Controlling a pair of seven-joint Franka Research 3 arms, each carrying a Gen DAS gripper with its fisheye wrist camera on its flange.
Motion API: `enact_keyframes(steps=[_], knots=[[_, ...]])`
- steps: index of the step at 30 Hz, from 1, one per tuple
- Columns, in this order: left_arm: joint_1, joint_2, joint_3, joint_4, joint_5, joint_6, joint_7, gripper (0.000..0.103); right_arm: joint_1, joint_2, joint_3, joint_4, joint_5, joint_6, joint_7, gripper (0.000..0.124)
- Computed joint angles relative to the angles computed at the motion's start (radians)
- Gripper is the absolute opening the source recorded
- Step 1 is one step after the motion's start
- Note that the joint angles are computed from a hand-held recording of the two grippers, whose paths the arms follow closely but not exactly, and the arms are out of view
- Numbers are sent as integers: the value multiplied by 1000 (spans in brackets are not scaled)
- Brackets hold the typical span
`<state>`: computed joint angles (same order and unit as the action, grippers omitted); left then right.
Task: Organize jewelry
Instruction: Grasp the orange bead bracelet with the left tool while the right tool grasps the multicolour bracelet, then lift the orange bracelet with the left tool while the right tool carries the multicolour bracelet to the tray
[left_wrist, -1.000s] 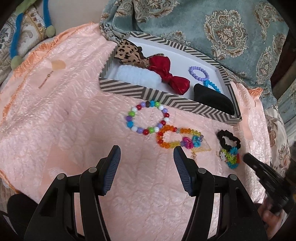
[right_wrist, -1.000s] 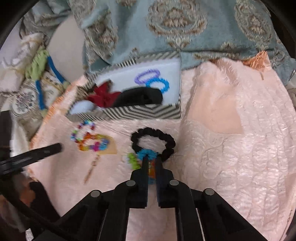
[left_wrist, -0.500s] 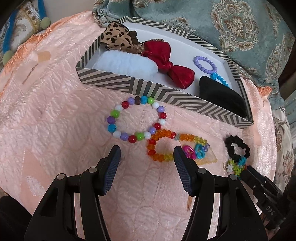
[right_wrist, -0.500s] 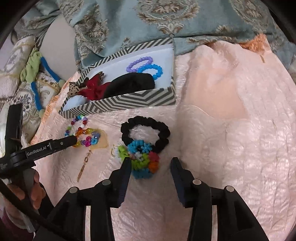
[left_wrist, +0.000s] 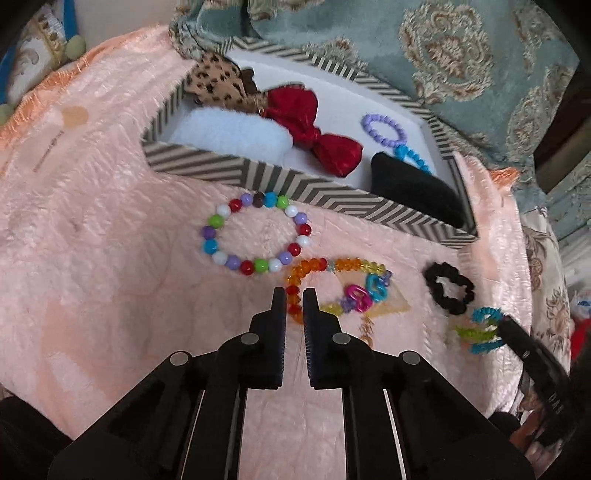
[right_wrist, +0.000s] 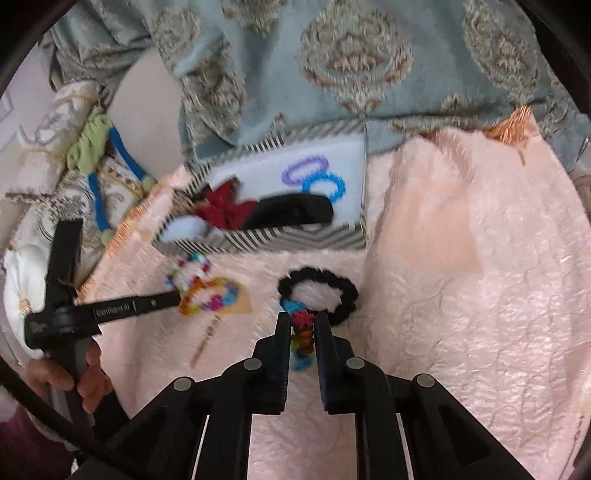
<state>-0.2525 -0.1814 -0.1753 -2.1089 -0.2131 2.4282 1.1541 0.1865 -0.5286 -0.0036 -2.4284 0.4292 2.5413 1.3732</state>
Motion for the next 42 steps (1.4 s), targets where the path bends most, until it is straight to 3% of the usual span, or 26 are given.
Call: enact_keyframes(steps=[8, 10, 12, 13, 17, 19, 20, 22, 24, 33, 42], knots=[[-3, -54, 17, -21, -25, -5, -9, 8, 11, -60, -2, 10, 19, 2, 5, 12], [-2, -39, 20, -17, -45, -10, -31, 19, 13, -77, -2, 5, 20, -1, 5, 12], [-1, -23, 14, -14, -44, 0, -43, 48, 18, -82, -4, 6, 22, -10, 3, 12], [1, -2, 6, -2, -28, 0, -60, 51, 20, -84, -6, 7, 25, -13, 0, 12], [5, 58, -16, 38, 27, -29, -92, 49, 24, -94, -18, 5, 45, -17, -3, 12], [6, 65, -33, 36, 100, -10, -113, 27, 17, -101, -17, 3, 45, -20, 1, 12], [5, 70, -35, 42, 114, -18, -110, 8, 12, -104, -15, 3, 41, -22, 4, 12], [-3, 63, -19, 37, 27, -20, -41, 8, 5, -112, -13, 2, 37, -23, 11, 12], [0, 46, -16, 26, 17, -20, -29, 8, 6, -124, -14, -1, 41, -20, 13, 12], [9, -142, 12, -5, 77, -58, -46, 8, 55, -147, -21, 10, 78, 0, -27, 12], [27, -199, 13, 104, 209, -95, -45, 8, 58, -135, 3, 48, 66, -18, -28, 12]])
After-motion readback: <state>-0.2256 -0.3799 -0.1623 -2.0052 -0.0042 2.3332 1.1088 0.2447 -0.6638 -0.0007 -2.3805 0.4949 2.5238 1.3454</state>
